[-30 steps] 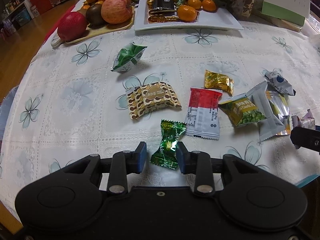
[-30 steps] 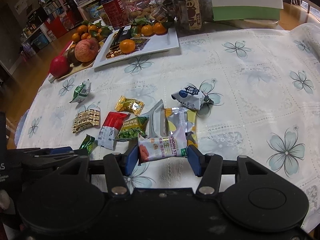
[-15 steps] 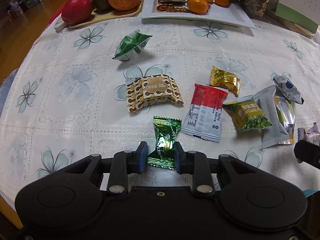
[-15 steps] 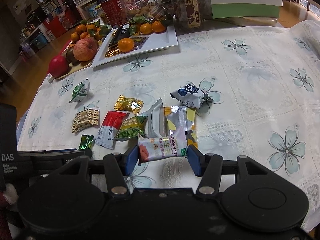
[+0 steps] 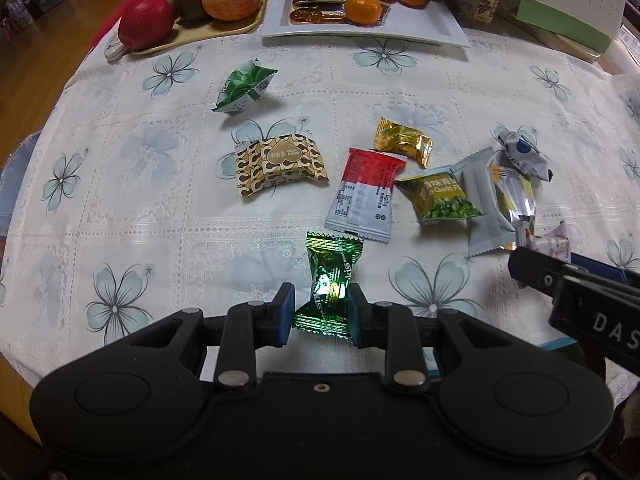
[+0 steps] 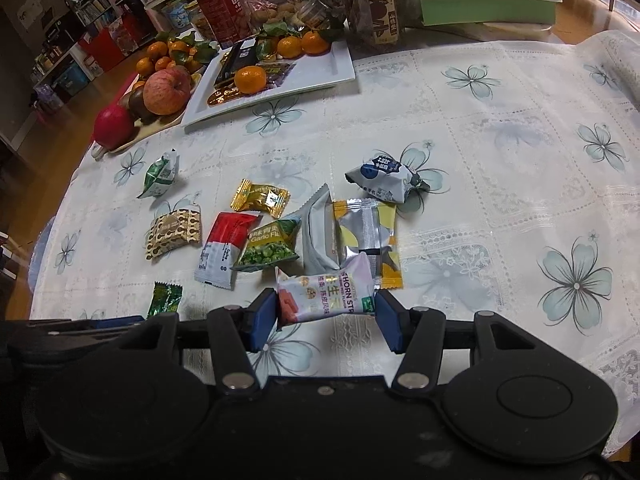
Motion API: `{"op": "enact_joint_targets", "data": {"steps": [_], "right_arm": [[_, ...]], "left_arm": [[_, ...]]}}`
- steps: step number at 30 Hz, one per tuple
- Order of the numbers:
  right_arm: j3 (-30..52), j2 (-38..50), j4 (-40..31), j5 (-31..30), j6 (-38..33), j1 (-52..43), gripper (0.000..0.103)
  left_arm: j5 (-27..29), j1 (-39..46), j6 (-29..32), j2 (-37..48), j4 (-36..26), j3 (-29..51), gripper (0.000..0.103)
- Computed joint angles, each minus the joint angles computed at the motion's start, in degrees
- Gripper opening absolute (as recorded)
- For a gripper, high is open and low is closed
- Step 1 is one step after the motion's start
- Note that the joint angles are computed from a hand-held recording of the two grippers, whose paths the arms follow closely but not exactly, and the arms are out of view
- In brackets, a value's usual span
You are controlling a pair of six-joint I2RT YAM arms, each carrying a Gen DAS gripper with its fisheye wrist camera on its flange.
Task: Organize snacks
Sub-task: 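Carry the hawthorn bar and green candy over the gold tray with both tools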
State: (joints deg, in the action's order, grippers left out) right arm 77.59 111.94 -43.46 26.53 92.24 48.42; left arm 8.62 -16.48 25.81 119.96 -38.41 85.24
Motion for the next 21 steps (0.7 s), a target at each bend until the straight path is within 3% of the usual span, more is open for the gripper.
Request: {"op": "enact_joint_targets", "data": {"steps": [13,21], "right_arm": [[6.3,1.1,-11.5,9.0,4.3,7.2,0.057],[14.6,5.1,-26.8,16.5,20.1,17.6,0.057]], "left_arm": [[0.9,4.8,6.9,-11.6,1.7,-13.8,0.035],[3.6,9.4,10.3,-20.9,5.0,-26.4,0.035]]}}
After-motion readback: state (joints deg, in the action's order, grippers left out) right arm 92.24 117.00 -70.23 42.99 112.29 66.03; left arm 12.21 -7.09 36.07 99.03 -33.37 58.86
